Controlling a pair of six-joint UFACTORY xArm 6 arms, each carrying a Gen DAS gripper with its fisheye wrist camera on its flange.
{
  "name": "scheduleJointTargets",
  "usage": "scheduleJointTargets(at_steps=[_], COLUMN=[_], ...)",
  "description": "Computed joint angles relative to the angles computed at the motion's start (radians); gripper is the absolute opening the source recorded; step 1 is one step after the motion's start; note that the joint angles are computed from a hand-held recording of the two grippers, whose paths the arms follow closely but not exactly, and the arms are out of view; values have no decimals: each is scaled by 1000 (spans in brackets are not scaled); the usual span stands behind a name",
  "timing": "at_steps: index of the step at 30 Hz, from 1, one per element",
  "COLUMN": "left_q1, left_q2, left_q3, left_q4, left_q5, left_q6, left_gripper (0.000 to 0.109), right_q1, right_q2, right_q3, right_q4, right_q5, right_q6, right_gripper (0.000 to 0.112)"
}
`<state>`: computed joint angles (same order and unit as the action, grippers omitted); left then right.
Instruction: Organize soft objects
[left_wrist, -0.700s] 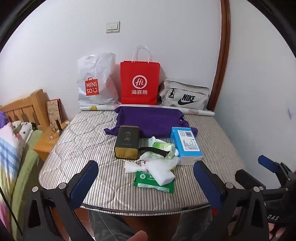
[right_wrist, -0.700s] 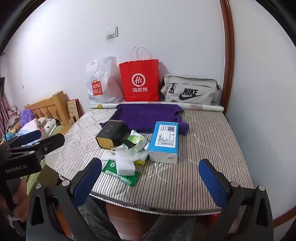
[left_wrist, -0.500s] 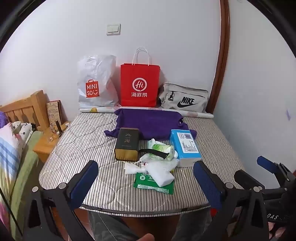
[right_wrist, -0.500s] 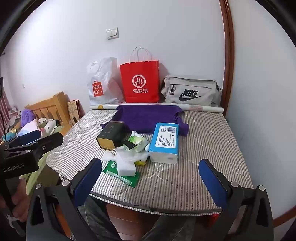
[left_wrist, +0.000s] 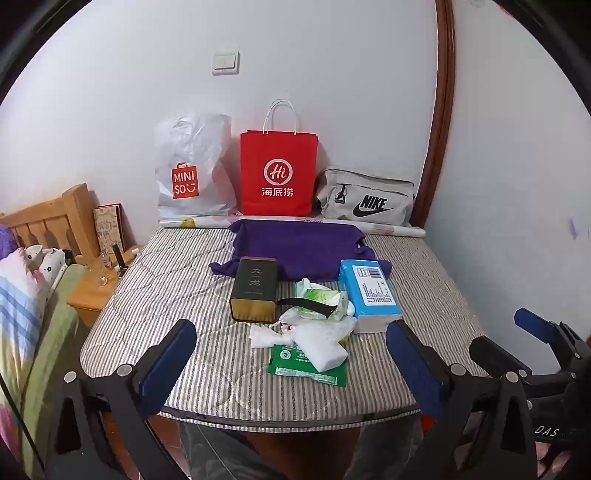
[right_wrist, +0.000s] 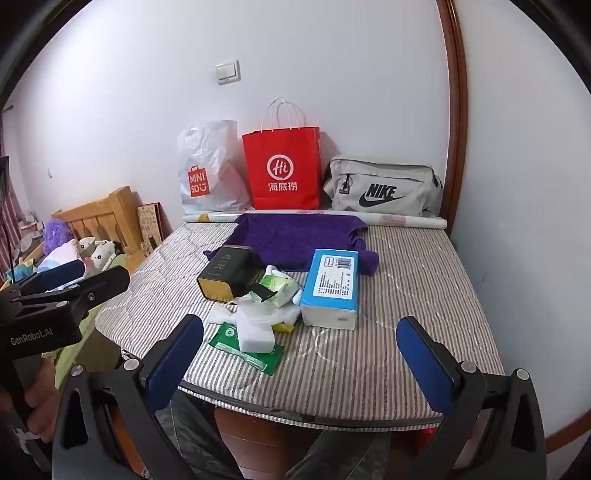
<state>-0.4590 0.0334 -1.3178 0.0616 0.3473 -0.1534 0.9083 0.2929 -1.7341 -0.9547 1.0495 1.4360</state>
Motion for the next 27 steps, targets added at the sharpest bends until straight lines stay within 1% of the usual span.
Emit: scheduleJointTargets(at_steps=[4,9,16,27], left_q1=[-1,-2,-3,-4], left_q2=[-3,-8,-3,-14], left_q3=[-5,8,-6,12], left_q4=[-8,-3,4,15], left_q5=[8,-4,3,-8], left_q6=[7,0,-6,-17], left_gripper=[103,103,103,103], right_q1=[2,4,6,12], right_q2=[-1,-3,-2,-6], right_q3=[2,1,-2,0], right_q4=[-3,-4,-7,-12], right_q5=[1,4,6,9], right_q6=[3,3,3,1], right_gripper=[103,103,103,103])
